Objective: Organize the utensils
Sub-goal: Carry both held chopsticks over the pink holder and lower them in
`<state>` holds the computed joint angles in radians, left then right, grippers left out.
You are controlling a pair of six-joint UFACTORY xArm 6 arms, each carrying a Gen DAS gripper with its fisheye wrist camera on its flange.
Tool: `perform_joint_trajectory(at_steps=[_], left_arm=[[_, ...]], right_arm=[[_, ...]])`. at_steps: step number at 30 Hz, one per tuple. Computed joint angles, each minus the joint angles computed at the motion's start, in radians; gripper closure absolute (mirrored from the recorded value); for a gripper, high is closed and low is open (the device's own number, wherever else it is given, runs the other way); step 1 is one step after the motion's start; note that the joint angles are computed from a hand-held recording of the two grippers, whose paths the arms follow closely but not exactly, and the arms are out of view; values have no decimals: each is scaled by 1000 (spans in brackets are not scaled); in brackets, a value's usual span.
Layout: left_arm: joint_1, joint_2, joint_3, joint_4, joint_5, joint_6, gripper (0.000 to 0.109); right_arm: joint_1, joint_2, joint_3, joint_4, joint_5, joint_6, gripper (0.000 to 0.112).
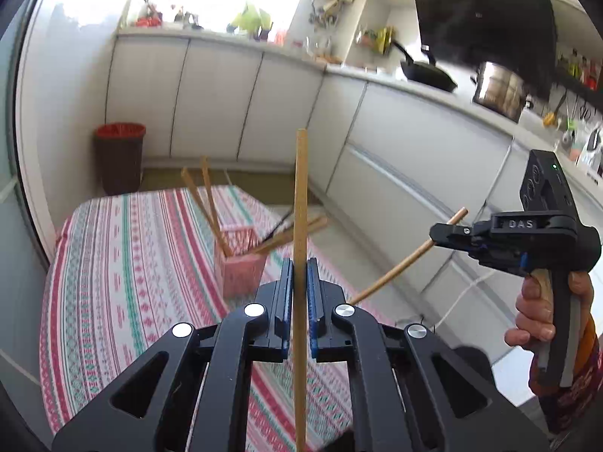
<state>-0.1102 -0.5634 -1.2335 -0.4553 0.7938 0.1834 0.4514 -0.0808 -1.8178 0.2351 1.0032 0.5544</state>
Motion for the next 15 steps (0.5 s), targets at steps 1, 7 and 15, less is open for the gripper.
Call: perform_joint_trajectory(at_steps=[1,7,15], left_arm=[[-9,7,-15,19,-21,-21,102],[-52,96,-110,227,-159,-200,102],[-62,334,-272,756,-439,-684,102]], right_arm=[[-5,17,-49,11,7,-8,104],[-44,124,-297,58,8,-30,104],[-92,247,-522,105,41,-52,104]])
